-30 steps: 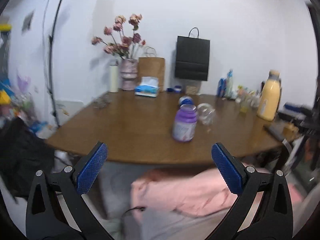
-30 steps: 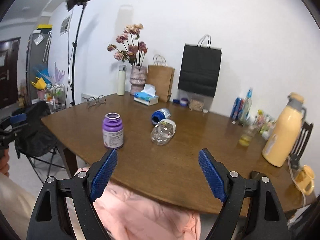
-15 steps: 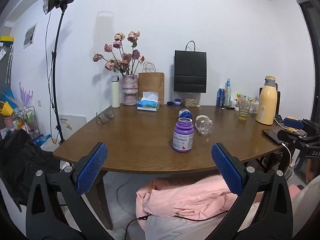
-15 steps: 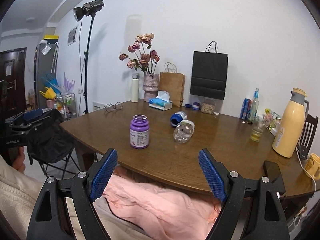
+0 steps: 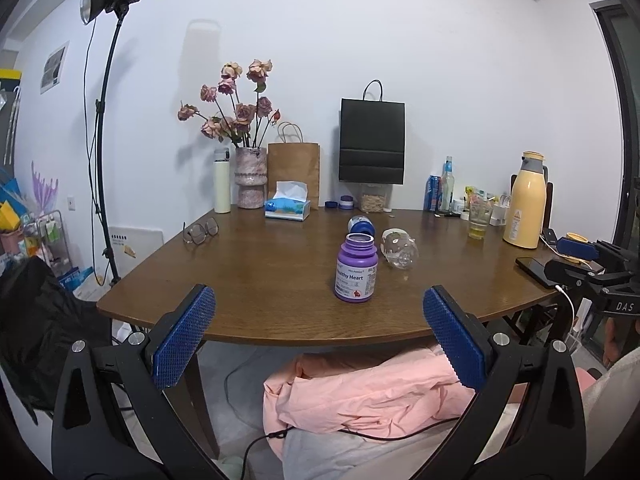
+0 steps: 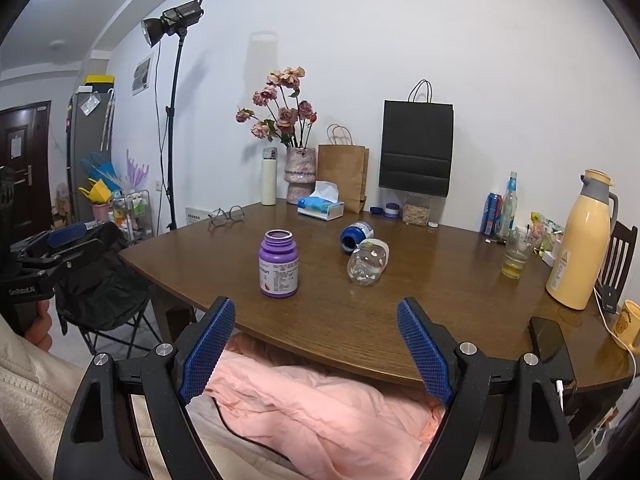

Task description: Flip cup upright

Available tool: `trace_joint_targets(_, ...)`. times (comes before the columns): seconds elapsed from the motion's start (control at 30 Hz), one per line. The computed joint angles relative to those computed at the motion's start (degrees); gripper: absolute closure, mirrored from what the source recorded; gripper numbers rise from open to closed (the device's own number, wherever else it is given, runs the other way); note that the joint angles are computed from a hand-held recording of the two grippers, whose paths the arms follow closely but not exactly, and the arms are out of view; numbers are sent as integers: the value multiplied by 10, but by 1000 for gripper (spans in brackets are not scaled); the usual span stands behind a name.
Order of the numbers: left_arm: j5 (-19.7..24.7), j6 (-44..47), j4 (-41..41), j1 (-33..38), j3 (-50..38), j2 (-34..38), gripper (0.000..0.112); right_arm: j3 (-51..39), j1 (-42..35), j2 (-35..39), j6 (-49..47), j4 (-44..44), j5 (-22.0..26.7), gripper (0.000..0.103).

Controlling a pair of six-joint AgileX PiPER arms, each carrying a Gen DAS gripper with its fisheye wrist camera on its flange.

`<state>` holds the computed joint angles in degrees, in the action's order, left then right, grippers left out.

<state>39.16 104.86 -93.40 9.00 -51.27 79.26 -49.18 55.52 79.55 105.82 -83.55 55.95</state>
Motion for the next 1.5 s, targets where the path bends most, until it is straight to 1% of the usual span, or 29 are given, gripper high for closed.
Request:
trace_joint_targets(0.47, 13, 7, 0, 6, -2, 6, 9, 5, 0, -1, 15, -5, -4, 16)
trace_joint_targets(1.07, 16, 7, 2, 7, 0, 3, 9, 2, 0, -1, 15, 0, -5, 16)
trace_joint_targets(1.5, 29, -11, 24, 12, -18, 13, 9, 2, 1, 3, 16, 1, -1, 16)
